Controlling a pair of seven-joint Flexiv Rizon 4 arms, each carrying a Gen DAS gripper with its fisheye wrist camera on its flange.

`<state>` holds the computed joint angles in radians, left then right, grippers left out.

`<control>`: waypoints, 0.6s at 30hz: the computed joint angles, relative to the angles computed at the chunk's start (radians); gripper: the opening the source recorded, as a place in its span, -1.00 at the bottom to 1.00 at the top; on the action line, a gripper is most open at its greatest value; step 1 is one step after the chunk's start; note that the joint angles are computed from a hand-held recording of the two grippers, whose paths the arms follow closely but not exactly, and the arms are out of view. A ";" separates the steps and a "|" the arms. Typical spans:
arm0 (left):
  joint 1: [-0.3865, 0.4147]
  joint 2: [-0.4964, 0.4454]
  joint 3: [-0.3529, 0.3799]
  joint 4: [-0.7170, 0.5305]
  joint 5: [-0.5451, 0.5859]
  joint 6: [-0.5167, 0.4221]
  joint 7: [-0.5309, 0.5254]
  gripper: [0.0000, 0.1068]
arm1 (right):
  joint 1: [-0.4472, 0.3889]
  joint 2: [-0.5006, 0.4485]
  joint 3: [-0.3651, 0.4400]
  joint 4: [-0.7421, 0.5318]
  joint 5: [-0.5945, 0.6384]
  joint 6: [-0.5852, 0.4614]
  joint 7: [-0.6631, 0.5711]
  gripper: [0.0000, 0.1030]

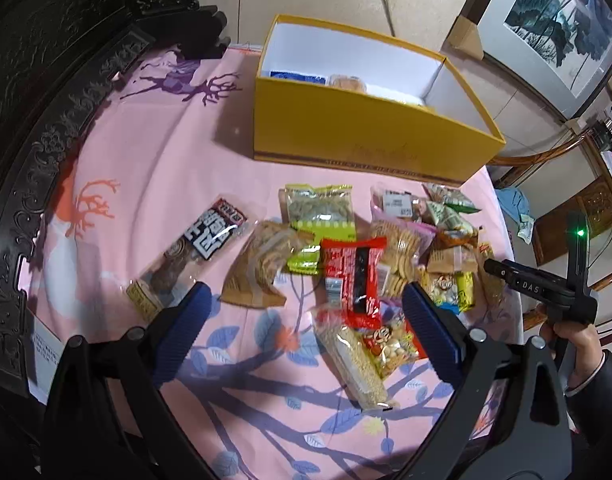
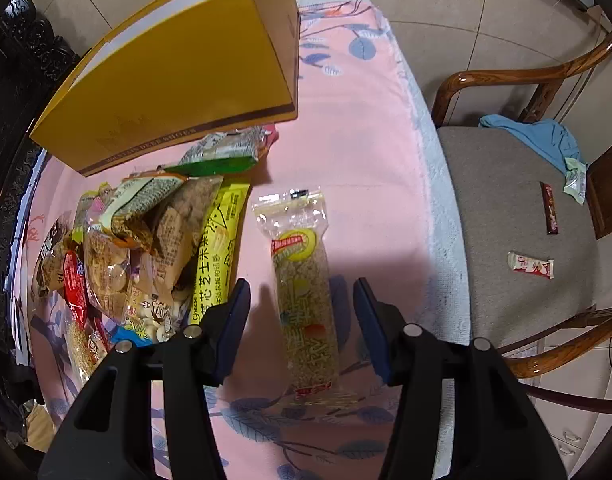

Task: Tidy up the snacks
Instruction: 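Grasp the clear stick-shaped snack bag with the right tool, then grasp the clear grain stick bag with the left tool while the right tool holds its bag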

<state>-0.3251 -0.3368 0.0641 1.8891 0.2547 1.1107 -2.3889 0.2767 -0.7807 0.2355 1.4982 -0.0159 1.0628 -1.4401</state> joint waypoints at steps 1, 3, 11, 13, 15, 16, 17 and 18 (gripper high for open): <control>0.000 0.000 -0.001 0.001 -0.002 -0.003 0.000 0.83 | 0.001 -0.001 -0.001 0.001 -0.001 0.001 -0.001 0.05; -0.001 0.002 -0.004 0.004 -0.006 -0.006 -0.001 0.83 | 0.005 -0.001 -0.003 0.006 -0.006 0.005 -0.004 0.05; -0.015 0.013 0.000 0.001 0.020 -0.047 -0.041 0.83 | 0.016 -0.020 -0.015 0.003 -0.031 0.001 -0.018 -0.15; -0.017 0.018 -0.002 0.003 0.026 -0.058 -0.054 0.83 | 0.030 -0.015 -0.033 0.022 -0.054 0.027 -0.021 -0.24; -0.019 0.023 -0.004 0.006 0.032 -0.067 -0.068 0.83 | 0.043 -0.011 -0.050 0.039 -0.080 0.044 -0.017 -0.42; -0.020 0.024 -0.005 0.007 0.035 -0.073 -0.074 0.83 | 0.046 -0.006 -0.055 0.049 -0.089 0.049 -0.012 -0.42; -0.023 0.022 -0.006 0.003 0.042 -0.086 -0.082 0.83 | 0.043 -0.002 -0.051 0.054 -0.087 0.049 -0.005 -0.42; -0.027 0.019 -0.007 -0.001 0.048 -0.095 -0.091 0.83 | 0.039 0.006 -0.047 0.065 -0.080 0.060 0.006 -0.42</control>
